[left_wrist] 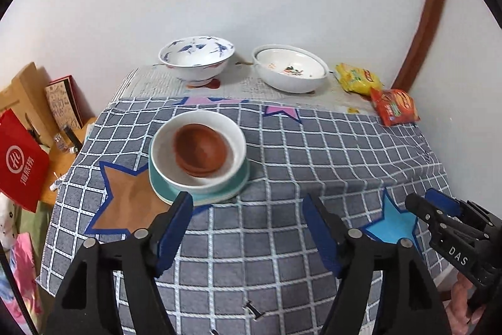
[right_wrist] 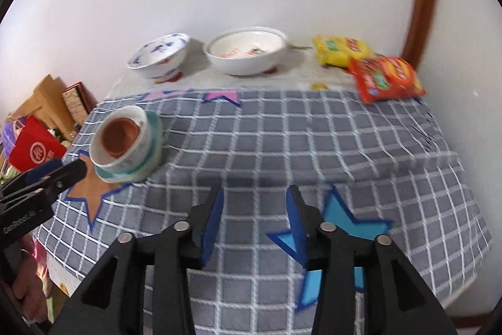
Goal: Organize plates and bowls
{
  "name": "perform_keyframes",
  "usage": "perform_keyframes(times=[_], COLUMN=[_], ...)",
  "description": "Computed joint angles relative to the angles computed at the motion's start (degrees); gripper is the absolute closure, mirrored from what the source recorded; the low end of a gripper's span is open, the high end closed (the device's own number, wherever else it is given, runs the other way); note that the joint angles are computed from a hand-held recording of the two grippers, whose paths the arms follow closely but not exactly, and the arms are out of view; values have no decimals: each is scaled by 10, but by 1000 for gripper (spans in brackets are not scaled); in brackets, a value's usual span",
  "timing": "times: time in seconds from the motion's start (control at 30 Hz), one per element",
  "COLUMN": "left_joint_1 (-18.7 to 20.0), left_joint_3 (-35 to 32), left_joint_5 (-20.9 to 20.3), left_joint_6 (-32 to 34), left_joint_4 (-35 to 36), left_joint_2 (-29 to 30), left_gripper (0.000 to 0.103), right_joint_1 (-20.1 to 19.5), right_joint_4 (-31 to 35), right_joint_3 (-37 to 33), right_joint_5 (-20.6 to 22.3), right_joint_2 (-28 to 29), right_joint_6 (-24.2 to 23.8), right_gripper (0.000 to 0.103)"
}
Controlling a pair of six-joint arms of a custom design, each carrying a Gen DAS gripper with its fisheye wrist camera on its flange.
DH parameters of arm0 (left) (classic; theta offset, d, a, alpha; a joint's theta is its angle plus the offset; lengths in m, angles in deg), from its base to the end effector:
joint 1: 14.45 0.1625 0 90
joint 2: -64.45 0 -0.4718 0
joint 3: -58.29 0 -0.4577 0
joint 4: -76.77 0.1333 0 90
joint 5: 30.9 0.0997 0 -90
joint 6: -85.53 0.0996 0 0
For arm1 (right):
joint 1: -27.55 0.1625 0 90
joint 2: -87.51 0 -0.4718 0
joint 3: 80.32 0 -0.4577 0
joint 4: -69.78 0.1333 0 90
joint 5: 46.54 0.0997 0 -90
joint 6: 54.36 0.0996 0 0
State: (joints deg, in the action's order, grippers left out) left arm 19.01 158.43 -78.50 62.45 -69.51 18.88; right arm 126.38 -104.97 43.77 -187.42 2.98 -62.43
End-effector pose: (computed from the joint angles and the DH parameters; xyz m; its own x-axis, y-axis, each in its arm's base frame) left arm -0.4713 -0.5518 0.0559 -0.7169 0.3405 -0.6084 0.6010 0.7442 -0.2917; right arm 0.1341 -0.4980 0.3671 -0.6858 0.3448 0.6409 -0.2065 0.7523 -0.6257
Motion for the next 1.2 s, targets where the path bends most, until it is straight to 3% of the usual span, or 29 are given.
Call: perform_keyframes(times=[0.17, 0.33, 0.57, 1.2], left_joint_1=[-20, -38, -55, -80], left_joint_3=[11, 22, 30, 53], left_joint_5=[16, 34, 38, 48], left_joint_6=[-12, -18, -34, -53], left_joint_4=[6, 0, 0, 0], left_joint_2=[-1, -4, -5, -19], left_gripper=[26, 18, 16, 16], right_joint_1=[3, 24, 45, 79], right_joint_4=[-1, -52, -80, -100], right_joint_3=[28, 41, 57, 80], right_joint_5=[-3, -54, -88, -119], right_joint_2=[-32, -30, -32, -44], right_joint_6=[12, -14, -24, -5], right_gripper=[44, 22, 21, 21])
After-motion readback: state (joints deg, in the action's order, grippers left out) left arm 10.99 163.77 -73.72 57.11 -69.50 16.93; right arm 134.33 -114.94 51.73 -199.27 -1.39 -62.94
